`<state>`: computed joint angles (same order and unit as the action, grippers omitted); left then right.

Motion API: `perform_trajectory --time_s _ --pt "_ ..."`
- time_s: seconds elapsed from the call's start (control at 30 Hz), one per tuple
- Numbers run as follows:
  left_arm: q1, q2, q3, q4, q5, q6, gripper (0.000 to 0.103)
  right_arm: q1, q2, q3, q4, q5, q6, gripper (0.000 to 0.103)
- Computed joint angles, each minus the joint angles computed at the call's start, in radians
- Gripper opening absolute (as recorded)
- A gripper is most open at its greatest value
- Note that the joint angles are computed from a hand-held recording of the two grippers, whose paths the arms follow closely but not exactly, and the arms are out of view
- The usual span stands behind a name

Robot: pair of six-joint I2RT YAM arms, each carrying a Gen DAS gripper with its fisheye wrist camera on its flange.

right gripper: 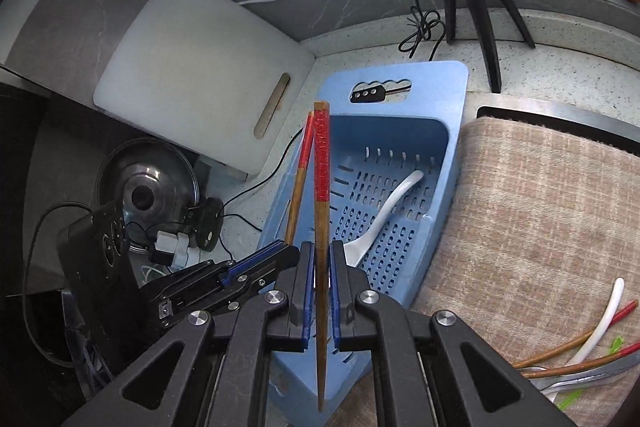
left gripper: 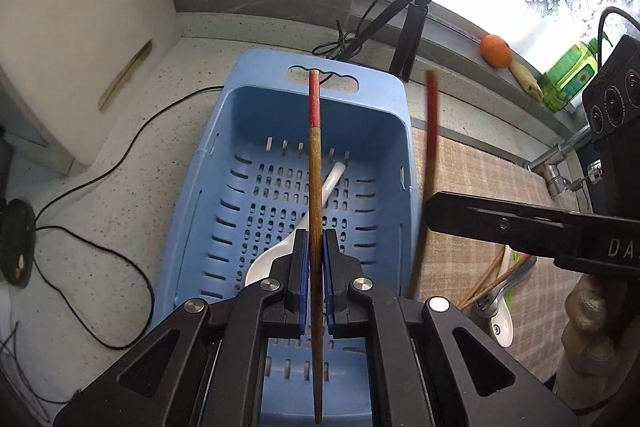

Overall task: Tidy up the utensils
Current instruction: 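Lower the chopsticks into the blue drainer and open the right gripper, then move the right tool back over the remaining utensils on the mat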

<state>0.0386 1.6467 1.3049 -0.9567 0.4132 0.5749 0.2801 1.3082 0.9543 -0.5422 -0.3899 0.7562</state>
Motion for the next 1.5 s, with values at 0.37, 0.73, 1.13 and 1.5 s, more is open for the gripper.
perform_trajectory --time_s 0.37,0.73,1.13,1.5 --pt "0.028 -0.082 -0.037 0.008 0.011 0.051 0.017 -0.027 -0.075 -0.057 -0.036 0.05 -0.036 0.029" --pt "-0.025 -0.274 -0.156 -0.077 0.102 0.105 0.017 -0.432 -0.393 -0.16 -0.302 -0.059 -0.333 0.044" --pt "-0.147 -0.427 -0.347 -0.165 0.129 0.1 0.043 -1.123 -0.467 -0.141 -0.726 -0.277 -1.025 0.061" --pt "-0.267 -0.591 -0.55 -0.155 0.108 -0.004 0.047 -1.42 -0.348 -0.243 -0.915 -0.286 -1.39 0.06"
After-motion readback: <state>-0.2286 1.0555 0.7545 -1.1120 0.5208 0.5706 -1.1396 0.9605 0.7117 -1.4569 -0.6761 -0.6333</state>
